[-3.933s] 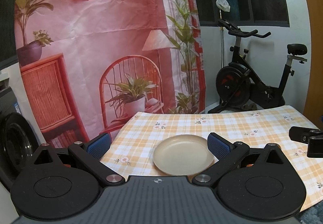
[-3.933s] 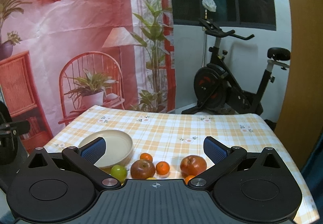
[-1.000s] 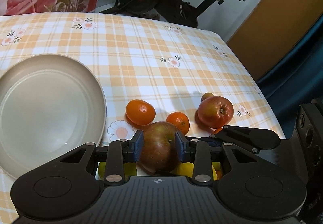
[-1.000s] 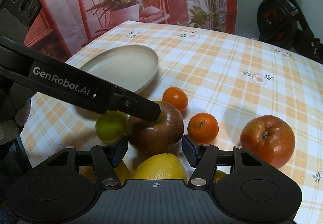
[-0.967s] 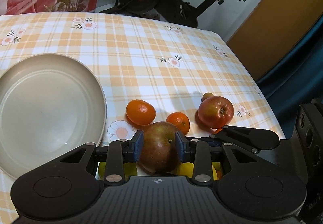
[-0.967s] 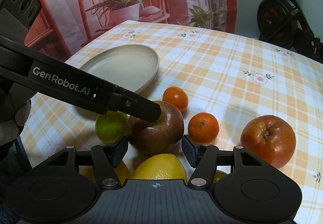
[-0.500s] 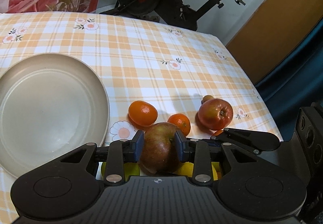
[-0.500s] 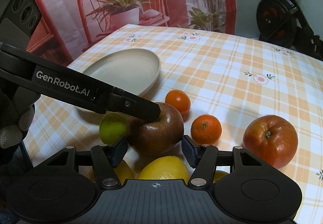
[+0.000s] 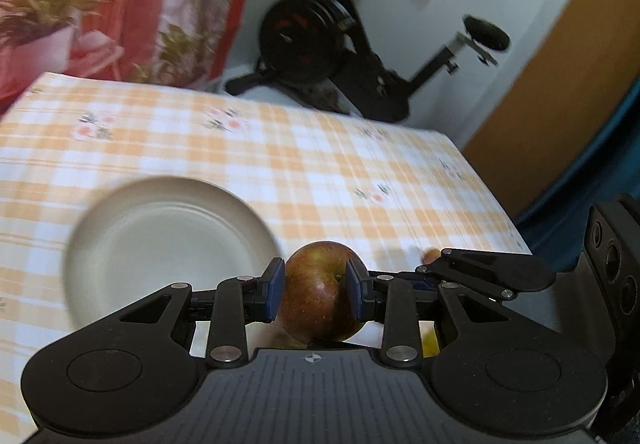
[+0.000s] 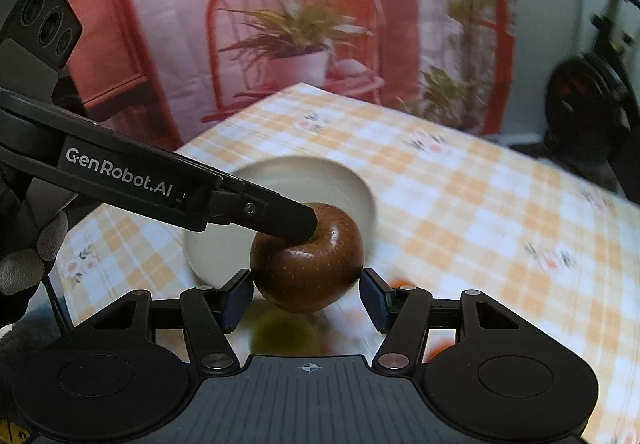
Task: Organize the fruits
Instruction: 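Lift the red apple with the left gripper and carry it over the plate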
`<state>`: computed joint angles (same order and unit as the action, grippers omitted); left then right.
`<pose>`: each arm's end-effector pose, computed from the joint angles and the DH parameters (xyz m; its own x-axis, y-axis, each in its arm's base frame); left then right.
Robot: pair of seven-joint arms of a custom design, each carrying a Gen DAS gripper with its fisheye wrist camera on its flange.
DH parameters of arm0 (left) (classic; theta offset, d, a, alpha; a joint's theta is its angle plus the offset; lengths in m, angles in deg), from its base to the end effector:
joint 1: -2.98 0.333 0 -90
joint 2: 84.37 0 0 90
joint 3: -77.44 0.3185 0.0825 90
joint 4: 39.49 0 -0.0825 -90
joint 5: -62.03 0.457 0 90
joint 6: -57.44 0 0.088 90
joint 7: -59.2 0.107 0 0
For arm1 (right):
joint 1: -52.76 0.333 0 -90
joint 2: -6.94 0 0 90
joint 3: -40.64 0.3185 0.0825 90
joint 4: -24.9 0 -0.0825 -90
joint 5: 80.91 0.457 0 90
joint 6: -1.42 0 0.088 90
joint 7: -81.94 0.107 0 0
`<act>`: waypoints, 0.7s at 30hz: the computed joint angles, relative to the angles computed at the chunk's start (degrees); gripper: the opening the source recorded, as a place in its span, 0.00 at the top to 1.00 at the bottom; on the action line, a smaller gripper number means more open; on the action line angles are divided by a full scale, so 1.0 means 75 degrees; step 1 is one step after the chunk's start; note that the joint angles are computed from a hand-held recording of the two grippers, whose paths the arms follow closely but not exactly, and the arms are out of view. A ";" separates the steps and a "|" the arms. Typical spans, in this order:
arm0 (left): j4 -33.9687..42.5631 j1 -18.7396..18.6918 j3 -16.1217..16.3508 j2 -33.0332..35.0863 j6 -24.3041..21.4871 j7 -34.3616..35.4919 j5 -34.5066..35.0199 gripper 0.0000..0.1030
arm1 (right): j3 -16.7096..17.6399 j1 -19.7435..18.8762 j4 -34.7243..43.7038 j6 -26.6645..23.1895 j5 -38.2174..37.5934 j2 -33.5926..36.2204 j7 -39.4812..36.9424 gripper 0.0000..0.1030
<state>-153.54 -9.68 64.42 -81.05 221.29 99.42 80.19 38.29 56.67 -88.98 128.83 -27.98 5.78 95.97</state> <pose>0.6076 -0.3084 0.4983 0.0123 -0.9351 0.3541 -0.7199 -0.2540 -0.6459 0.6456 0.0426 0.4831 0.7898 -0.5950 -0.1489 -0.4980 -0.4804 -0.7219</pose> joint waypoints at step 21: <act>-0.1022 0.0800 0.0538 -0.0592 0.0090 -0.0867 0.0539 0.66 | 0.0882 0.0847 0.1924 0.0246 -0.0765 0.1882 0.0526 0.47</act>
